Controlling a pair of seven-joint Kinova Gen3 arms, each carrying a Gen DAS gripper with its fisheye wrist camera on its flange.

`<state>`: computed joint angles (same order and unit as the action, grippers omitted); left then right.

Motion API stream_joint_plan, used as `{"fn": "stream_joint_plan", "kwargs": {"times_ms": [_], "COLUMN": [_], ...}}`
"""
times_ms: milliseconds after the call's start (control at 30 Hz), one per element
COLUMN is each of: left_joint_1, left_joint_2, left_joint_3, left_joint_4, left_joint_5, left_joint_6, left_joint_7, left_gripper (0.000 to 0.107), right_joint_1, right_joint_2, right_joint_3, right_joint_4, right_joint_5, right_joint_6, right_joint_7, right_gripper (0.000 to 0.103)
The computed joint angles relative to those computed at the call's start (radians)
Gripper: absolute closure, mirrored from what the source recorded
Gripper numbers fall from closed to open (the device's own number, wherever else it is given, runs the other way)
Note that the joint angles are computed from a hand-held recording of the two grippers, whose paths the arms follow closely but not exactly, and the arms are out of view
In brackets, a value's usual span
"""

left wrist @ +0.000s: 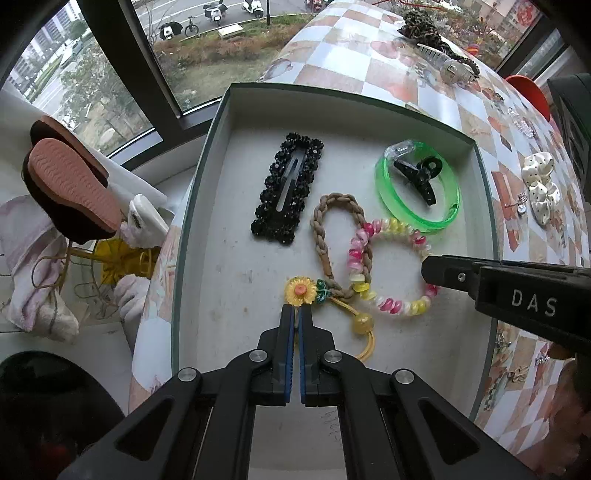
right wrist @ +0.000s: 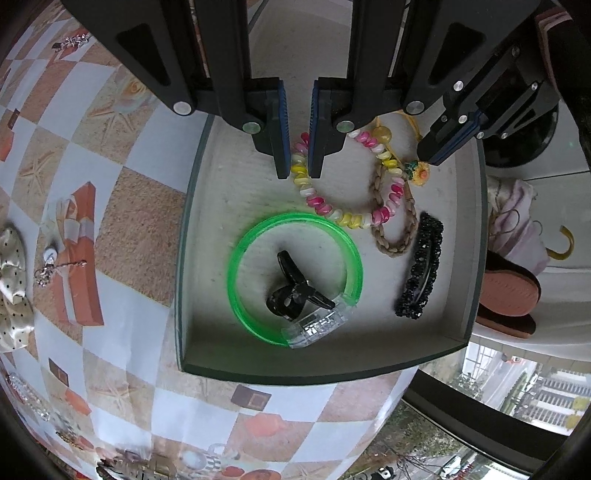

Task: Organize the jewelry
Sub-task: 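Open right tool to drop beaded bracelet in tray while left tool holds hair tie above, then lower yellow hair tie into tray and open left tool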

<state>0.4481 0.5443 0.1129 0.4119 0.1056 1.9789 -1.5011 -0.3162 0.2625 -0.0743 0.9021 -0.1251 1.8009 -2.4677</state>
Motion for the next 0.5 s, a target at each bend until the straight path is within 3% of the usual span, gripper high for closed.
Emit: {"fn": "stream_joint_plan", "kwargs": {"times_ms": [67,100,500], "left_joint_1": [0.007,0.012,0.03], "left_joint_2": [0.002,0.003,0.038], "left_joint_3": [-0.004,-0.006,-0.01], "left_joint_4": [-0.009,-0.015,-0.124], "left_joint_5": [-0.01,-0.015,-0.016], "left_joint_6": [0.006,0.01,0.085], "left_joint_7": [-0.004,-0.006,-0.019], "left_gripper": [0.103,0.103,0.102], "right_joint_1": [-0.002,-0.005,-0.029], "right_joint_2": [-0.001,-0.003,-0.064], "right_joint_3": [0.001,0.002,0.013], "right_joint_4": [-0.004,-0.01,-0.111], "right_joint_5": [0.006,0.014,0.106], "right_joint_6": [0.001,0.005,0.065], "right_joint_7": [-0.001,-0.004,-0.048], "right_gripper": [0.064,0.06,0.058]}}
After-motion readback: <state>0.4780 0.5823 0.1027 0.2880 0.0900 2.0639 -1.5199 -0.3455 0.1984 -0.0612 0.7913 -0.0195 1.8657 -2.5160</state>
